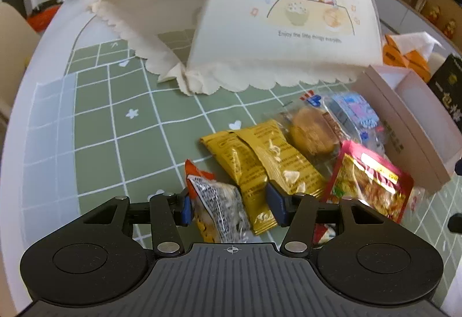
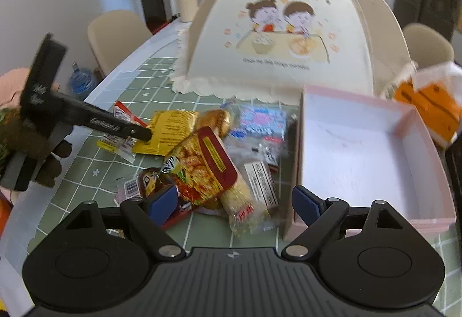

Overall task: Organize snacks
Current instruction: 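Reach into the snack pile and grasp the small white-red packet with left gripper, then grasp the yellow snack packet with right gripper while left gripper holds its packet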

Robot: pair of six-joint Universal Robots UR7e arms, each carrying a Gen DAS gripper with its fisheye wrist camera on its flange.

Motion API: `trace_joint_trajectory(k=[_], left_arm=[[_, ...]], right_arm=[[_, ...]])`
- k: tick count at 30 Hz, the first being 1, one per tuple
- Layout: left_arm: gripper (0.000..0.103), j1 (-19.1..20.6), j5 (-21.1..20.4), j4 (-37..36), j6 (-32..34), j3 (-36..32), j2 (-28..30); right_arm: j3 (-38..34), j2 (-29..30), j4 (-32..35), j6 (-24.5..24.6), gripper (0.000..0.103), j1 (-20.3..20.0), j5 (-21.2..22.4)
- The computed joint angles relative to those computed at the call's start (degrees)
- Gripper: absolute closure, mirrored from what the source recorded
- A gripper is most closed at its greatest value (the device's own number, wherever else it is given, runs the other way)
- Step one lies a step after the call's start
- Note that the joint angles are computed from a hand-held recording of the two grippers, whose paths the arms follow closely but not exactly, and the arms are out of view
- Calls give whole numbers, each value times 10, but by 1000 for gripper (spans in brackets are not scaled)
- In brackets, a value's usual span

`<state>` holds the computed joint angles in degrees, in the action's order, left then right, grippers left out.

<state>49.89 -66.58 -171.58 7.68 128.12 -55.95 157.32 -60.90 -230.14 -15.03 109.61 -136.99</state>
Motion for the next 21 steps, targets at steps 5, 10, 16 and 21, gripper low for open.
trace_joint_trajectory(k=[5,10,16,21], left_arm=[[82,3,-23,-35,-29,39,-30],[82,9,-36,-58,-102,113,-109],[82,1,-66,-69,-189,189,-222],[82,-27,-78,-62,-237,229,-265]], right_arm=[[-58,21,13,-59,16,17,1],[-138,66,61,-76,16,-13,62],[-248,177,94,-74,16,-43,47],[-280,196,168,-30,28,-51,17]])
